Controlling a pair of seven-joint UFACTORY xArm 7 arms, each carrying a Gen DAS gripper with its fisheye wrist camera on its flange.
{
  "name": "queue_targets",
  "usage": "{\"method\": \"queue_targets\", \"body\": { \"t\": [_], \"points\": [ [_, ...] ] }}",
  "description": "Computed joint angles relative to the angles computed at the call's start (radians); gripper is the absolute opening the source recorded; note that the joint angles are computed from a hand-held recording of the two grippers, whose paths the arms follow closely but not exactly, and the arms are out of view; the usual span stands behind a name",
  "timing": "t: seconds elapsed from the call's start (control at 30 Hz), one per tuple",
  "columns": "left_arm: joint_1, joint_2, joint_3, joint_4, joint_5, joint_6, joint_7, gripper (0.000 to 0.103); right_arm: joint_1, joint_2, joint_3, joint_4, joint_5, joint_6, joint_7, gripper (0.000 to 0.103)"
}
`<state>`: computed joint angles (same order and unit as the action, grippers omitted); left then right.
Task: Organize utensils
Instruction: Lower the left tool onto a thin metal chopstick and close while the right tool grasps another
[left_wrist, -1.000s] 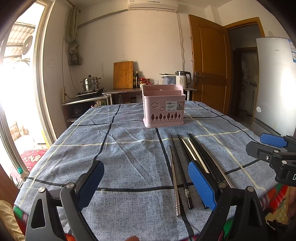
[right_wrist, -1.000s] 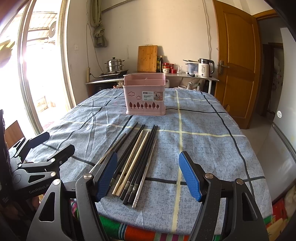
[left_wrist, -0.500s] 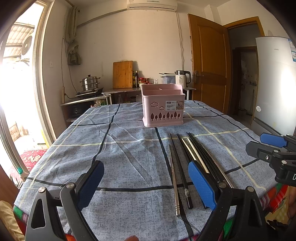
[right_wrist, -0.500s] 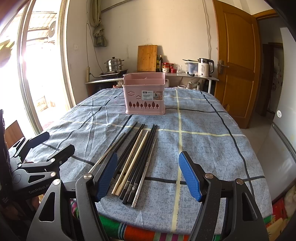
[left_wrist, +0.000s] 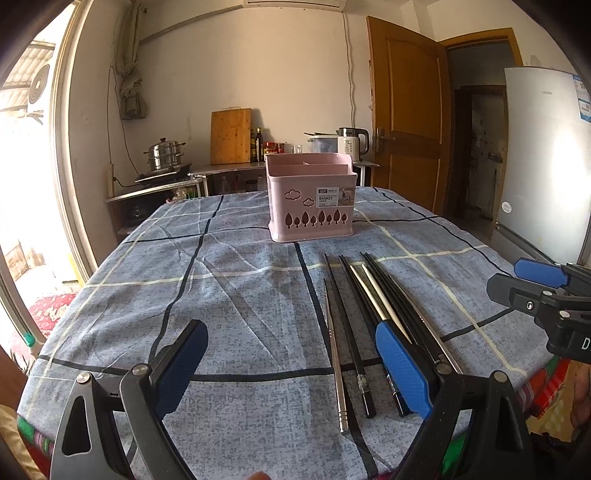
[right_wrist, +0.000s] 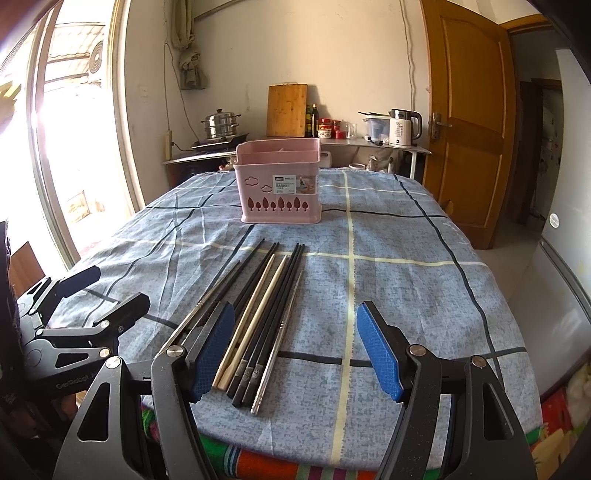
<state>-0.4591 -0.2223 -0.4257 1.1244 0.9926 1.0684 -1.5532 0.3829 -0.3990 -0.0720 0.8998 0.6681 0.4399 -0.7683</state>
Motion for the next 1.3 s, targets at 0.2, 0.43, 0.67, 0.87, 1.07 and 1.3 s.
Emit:
{"method": "queue_targets", "body": {
  "t": [0.2,0.43,0.67,0.87,1.07,1.3],
  "points": [
    [0.019,0.035,0.055,0.016,-0.082,-0.081,0.088,0.090,-0.042,0.076,0.032,0.066,-0.061,0.024,0.068,0.069],
    [0.049,0.101,0.124,0.066,-0.189,-0.142,0.212,0.080,-0.088,0.205,0.076,0.188,-0.099,0.089,0.124,0.065],
    [0.068,0.159,0.181,0.101,-0.330,-0.215,0.326,0.064,-0.136,0.323,0.128,0.296,-0.166,0.168,0.190,0.042],
    [0.071,0.187,0.202,0.118,-0.385,-0.261,0.375,0.056,-0.165,0.394,0.156,0.365,-0.188,0.224,0.226,0.028],
    [0.069,0.215,0.215,0.143,-0.417,-0.270,0.415,0.051,-0.179,0.449,0.176,0.420,-0.213,0.264,0.255,0.020],
    [0.061,0.225,0.224,0.160,-0.401,-0.235,0.413,0.035,-0.184,0.474,0.191,0.454,-0.235,0.283,0.268,0.017]
  ]
}}
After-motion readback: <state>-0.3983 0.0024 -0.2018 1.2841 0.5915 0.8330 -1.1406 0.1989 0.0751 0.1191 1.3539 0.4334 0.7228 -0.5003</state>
